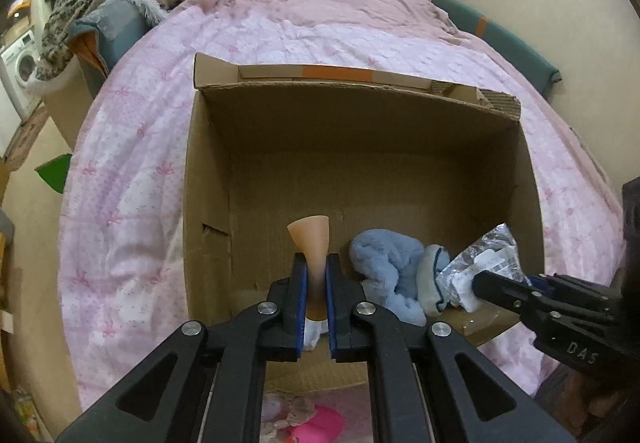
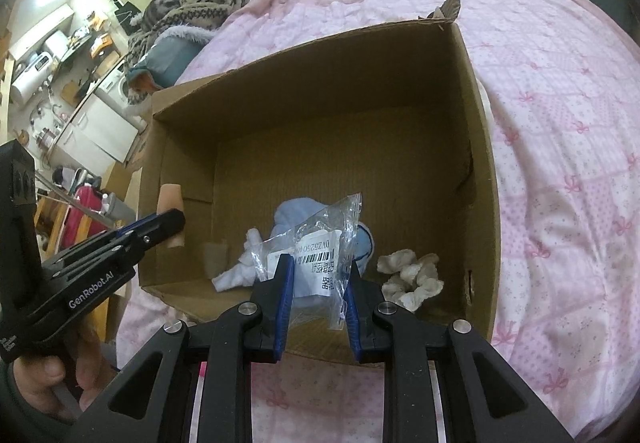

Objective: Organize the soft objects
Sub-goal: 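Carry the plastic bag and peach sponge down into the box with both tools, then open both tools to release the sponge and bag inside the box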

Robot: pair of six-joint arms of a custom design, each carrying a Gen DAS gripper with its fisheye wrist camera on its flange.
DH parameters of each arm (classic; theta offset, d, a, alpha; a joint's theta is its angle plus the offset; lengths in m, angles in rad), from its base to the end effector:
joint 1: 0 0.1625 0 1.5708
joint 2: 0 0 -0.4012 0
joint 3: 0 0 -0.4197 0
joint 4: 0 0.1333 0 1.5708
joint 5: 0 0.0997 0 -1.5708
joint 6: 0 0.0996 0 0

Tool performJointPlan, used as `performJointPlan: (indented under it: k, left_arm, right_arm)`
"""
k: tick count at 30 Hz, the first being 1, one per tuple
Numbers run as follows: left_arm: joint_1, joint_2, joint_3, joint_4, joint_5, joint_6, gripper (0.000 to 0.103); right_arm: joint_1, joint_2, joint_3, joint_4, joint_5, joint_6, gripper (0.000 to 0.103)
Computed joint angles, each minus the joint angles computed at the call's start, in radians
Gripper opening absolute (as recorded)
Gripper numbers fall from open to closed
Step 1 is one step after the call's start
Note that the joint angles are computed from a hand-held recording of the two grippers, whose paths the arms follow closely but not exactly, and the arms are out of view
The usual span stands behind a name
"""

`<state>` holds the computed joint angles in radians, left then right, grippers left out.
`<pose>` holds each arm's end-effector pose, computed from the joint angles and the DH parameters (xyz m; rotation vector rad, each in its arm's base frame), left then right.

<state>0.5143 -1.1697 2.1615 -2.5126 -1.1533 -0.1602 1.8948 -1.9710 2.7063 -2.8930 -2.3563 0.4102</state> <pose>-0.3336 -0.3880 0.0846 1.2080 2.4789 -0.2773 0.1478 -0.2425 0.2470 -0.4057 -2.3975 1.0393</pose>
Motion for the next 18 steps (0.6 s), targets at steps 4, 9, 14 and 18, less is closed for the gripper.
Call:
performJointPlan:
  k: [4, 9, 14, 18]
  left_arm:
    - [-0.01, -0.004, 0.009, -0.01, 0.014, 0.005, 0.008]
    - [-0.023, -0.005, 0.017, -0.007, 0.043, 0.01, 0.015]
    - [-0.025, 0.0, 0.012, 0.009, 0.052, 0.009, 0.017]
    - [-0.026, 0.0, 0.015, 0.0, 0.059, 0.015, 0.02]
  right_arm:
    - [-0.006, 0.001, -0.002, 0.003, 0.007, -0.005, 0.025]
    - [-0.002, 0.007, -0.003, 0.01, -0.001, -0.001, 0.025]
    - [-0.004, 0.02, -0.006, 0.006, -0.005, -0.004, 0.025]
    - [-0.007, 0.023, -0.006, 0.003, -0.006, -0.001, 0.025]
